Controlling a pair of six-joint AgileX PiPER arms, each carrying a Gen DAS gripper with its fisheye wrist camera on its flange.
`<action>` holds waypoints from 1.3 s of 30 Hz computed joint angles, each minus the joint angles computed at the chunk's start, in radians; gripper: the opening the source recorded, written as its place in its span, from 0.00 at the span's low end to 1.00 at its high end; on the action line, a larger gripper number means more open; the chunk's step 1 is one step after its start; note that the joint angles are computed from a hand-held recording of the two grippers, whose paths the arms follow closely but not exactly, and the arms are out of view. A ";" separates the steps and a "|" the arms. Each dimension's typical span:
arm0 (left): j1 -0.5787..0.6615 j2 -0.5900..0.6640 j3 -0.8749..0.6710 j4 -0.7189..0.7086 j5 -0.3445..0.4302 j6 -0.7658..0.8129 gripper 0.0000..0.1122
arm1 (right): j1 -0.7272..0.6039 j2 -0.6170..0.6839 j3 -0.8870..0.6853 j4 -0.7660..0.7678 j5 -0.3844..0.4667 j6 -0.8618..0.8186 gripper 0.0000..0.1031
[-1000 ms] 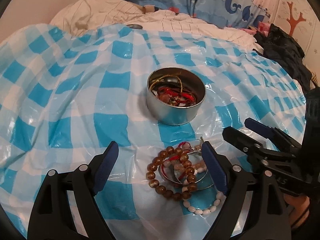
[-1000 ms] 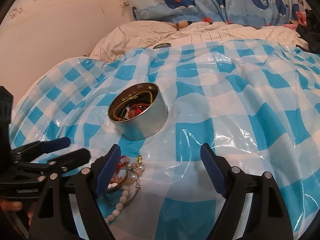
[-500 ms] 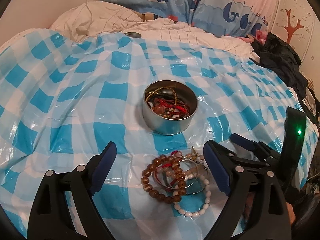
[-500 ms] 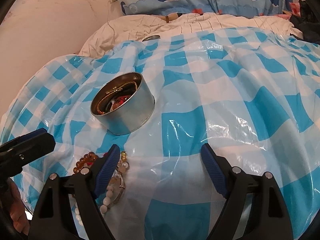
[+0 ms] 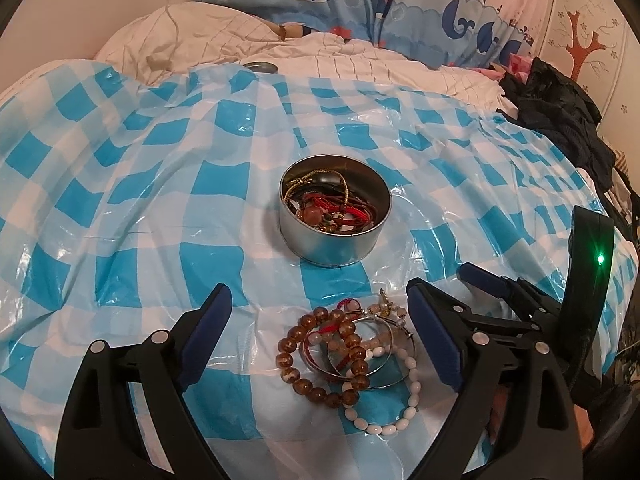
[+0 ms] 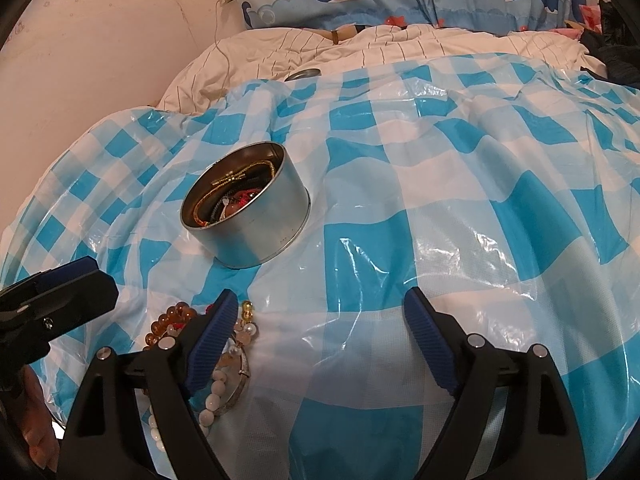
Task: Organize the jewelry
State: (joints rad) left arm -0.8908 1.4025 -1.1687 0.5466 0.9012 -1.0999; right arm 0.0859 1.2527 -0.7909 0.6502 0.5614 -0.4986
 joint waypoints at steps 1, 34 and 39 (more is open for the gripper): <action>-0.001 0.000 0.000 0.001 0.000 -0.002 0.76 | 0.000 0.000 0.000 0.000 0.000 0.000 0.80; -0.004 0.010 -0.008 -0.001 0.002 0.003 0.77 | 0.013 0.000 0.002 -0.014 -0.007 0.016 0.81; -0.017 0.017 -0.010 0.006 0.006 -0.011 0.77 | 0.017 -0.001 0.004 -0.017 -0.011 0.021 0.82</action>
